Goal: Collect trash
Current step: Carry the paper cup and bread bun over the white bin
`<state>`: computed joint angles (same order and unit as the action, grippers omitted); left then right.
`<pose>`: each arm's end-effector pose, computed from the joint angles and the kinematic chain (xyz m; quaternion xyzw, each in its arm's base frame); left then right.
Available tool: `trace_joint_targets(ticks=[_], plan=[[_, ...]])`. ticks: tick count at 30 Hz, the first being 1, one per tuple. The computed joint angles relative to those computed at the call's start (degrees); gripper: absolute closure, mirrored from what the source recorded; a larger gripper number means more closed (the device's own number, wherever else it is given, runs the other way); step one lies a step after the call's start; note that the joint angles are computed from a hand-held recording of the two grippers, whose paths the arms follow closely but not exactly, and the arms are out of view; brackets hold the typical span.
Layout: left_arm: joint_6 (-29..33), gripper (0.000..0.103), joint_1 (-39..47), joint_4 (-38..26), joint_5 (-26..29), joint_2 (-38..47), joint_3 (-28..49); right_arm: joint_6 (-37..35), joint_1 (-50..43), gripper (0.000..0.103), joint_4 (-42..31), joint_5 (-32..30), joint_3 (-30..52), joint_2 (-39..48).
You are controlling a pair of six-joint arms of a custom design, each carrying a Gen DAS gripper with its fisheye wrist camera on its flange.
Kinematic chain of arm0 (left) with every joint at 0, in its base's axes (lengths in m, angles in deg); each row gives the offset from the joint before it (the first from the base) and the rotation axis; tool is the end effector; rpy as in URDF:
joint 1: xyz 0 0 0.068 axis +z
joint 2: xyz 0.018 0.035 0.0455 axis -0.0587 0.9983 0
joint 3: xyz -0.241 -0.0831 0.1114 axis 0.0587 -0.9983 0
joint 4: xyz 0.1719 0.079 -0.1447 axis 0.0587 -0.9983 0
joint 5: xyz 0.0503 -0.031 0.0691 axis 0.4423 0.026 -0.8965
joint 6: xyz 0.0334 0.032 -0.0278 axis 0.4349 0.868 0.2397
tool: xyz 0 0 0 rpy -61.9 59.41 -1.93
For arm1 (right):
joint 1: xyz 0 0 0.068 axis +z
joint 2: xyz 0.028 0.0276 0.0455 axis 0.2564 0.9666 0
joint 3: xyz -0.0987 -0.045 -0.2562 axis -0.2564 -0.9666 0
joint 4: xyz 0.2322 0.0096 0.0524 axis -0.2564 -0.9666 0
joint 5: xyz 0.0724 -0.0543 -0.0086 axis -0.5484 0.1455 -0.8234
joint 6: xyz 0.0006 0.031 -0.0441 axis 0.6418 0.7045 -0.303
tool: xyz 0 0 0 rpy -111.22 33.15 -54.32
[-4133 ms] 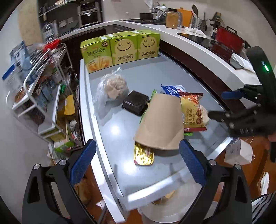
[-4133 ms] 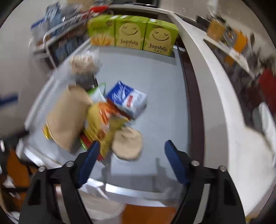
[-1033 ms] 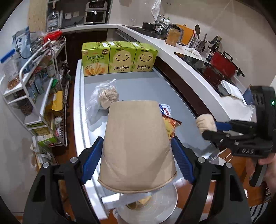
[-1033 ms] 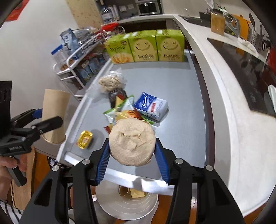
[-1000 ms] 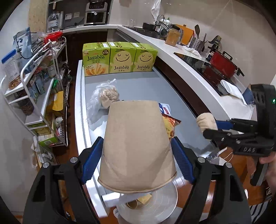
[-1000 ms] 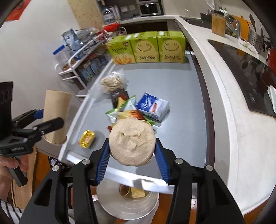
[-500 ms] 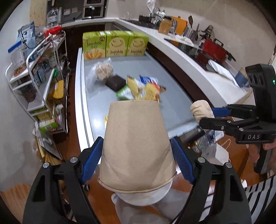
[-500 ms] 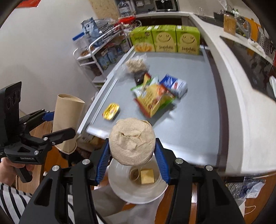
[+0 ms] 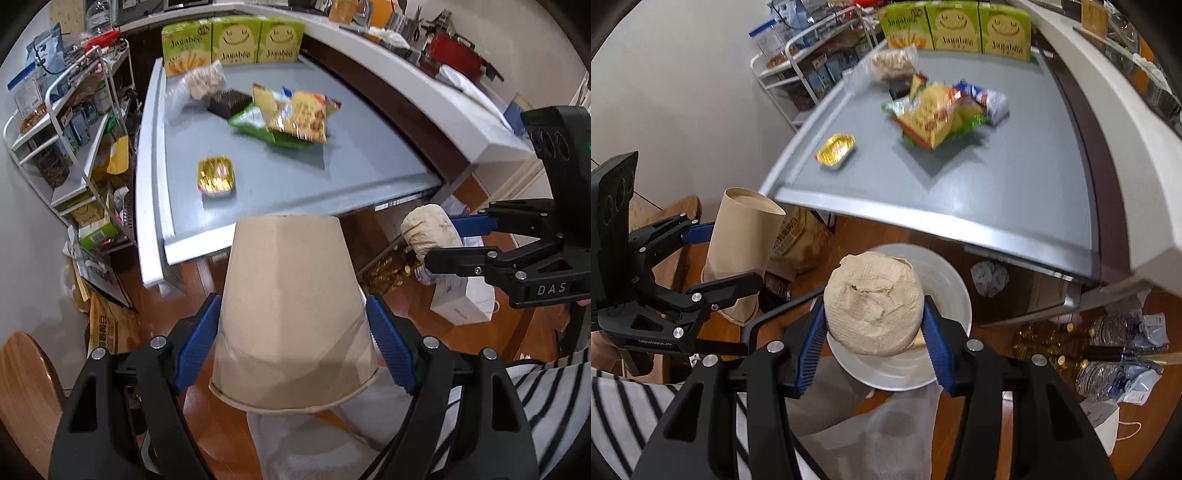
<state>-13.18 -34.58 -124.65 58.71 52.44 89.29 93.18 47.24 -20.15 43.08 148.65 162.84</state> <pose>0.2037 -0.1246 0.2695 0.1134 0.9625 -0.1141 0.2184 0.2414 0.1638 0.2783 -0.2290 0.9481 0.1802 0.1271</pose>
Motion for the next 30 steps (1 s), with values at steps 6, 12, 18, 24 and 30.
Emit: trace_joint_targets(ticks=[6,12,18,24,30], plan=[[-0.02,0.023,-2.14,3.00,-0.88,3.03,-3.16,1.16,-0.07,0.054,3.56,-0.08,-4.23,1.50],[0.64,0.023,-1.92,5.93,0.44,6.26,-5.78,2.04,-0.02,0.054,6.79,-0.61,-6.30,4.82],[2.12,0.023,-1.75,8.14,0.84,10.41,-6.93,2.48,0.37,0.054,8.90,-0.67,-7.21,8.58],[3.49,0.023,-1.66,10.40,1.23,15.23,-7.41,2.28,1.13,0.054,9.75,-0.24,-7.18,12.14],[4.82,0.023,-1.55,11.65,1.33,19.02,-6.80,3.48,0.79,0.054,10.42,0.32,-6.54,14.75]])
